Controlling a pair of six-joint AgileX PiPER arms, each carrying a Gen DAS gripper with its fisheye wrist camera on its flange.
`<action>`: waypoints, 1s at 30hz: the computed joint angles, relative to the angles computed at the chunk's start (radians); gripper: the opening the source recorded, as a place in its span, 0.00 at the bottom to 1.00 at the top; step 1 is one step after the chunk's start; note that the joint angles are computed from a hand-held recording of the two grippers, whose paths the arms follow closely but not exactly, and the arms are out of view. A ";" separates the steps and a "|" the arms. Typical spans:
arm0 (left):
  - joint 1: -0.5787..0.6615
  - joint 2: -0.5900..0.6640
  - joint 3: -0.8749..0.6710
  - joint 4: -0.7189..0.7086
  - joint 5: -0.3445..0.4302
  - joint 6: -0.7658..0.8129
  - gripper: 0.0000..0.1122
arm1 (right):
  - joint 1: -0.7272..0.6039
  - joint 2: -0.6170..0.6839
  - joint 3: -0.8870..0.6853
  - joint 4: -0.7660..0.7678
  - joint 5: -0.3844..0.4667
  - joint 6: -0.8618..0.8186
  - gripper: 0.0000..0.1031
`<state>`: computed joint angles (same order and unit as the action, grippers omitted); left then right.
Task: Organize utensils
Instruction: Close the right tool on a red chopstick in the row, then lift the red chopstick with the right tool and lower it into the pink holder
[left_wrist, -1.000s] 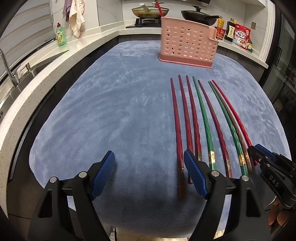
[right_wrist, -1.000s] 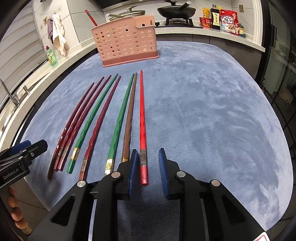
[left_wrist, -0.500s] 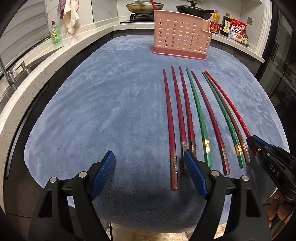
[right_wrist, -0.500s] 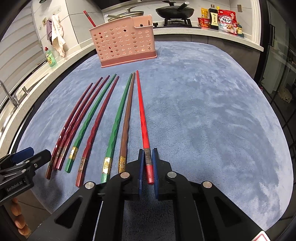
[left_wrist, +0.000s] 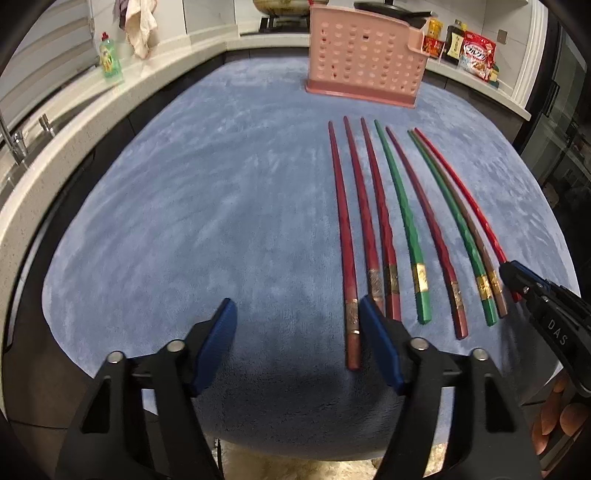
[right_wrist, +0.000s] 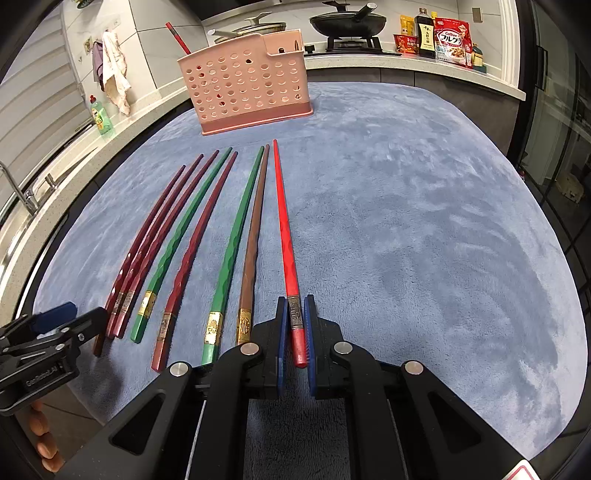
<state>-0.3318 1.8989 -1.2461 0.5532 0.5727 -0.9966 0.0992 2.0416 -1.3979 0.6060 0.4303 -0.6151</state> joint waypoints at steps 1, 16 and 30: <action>-0.001 0.001 0.003 0.007 -0.002 -0.007 0.56 | 0.000 0.000 -0.001 0.001 0.001 0.000 0.08; -0.001 -0.019 0.023 -0.014 -0.025 0.021 0.11 | -0.004 -0.004 0.007 0.021 0.005 -0.021 0.08; 0.013 -0.090 0.004 -0.092 -0.015 0.104 0.08 | -0.031 -0.093 0.016 0.107 0.058 -0.090 0.07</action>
